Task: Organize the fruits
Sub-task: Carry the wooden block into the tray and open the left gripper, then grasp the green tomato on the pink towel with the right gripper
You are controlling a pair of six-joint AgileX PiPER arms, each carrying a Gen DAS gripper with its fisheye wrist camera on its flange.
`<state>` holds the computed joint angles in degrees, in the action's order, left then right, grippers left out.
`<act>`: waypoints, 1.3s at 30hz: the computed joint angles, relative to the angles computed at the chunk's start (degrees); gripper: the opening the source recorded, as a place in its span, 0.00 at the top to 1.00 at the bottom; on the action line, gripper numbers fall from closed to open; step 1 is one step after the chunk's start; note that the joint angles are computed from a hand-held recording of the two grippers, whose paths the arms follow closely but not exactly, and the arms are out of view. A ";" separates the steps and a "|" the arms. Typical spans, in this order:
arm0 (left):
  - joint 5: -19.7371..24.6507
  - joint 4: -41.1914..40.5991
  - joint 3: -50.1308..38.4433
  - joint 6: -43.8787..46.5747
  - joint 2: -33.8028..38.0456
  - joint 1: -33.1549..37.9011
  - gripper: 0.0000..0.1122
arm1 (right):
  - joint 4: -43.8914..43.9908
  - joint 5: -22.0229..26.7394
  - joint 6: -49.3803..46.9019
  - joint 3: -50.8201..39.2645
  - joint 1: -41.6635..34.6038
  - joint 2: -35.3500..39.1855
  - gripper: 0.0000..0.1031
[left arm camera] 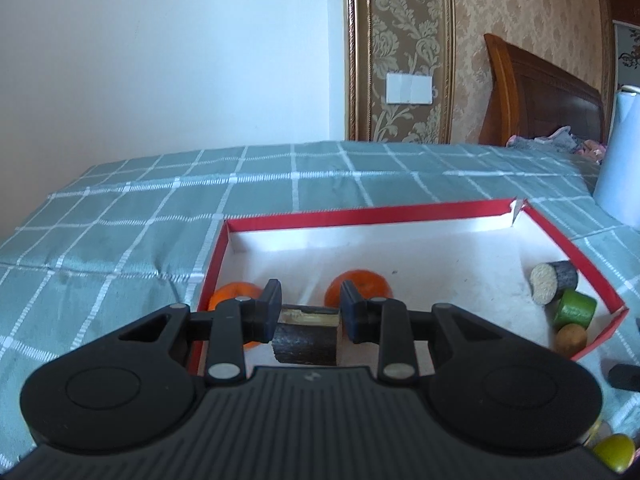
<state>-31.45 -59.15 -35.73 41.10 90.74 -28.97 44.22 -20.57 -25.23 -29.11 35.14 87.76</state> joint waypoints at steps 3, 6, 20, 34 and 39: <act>-0.12 0.25 0.18 -0.48 -0.08 0.15 0.74 | 0.04 -0.01 0.08 0.03 0.08 -0.06 0.11; -0.65 0.20 0.30 -0.61 0.15 0.06 0.74 | 0.04 -0.01 0.05 0.01 0.06 -0.04 0.11; -1.83 -2.58 0.47 2.15 0.09 -1.37 0.68 | -0.23 0.01 0.18 0.01 -0.04 0.03 0.10; -10.22 -13.06 10.19 4.47 -10.31 -9.23 0.20 | -0.16 -0.08 0.16 -0.24 0.07 0.36 0.10; -11.32 -20.35 17.24 4.62 -18.54 -13.31 0.19 | -0.62 -0.03 0.54 -0.21 -0.07 0.36 0.10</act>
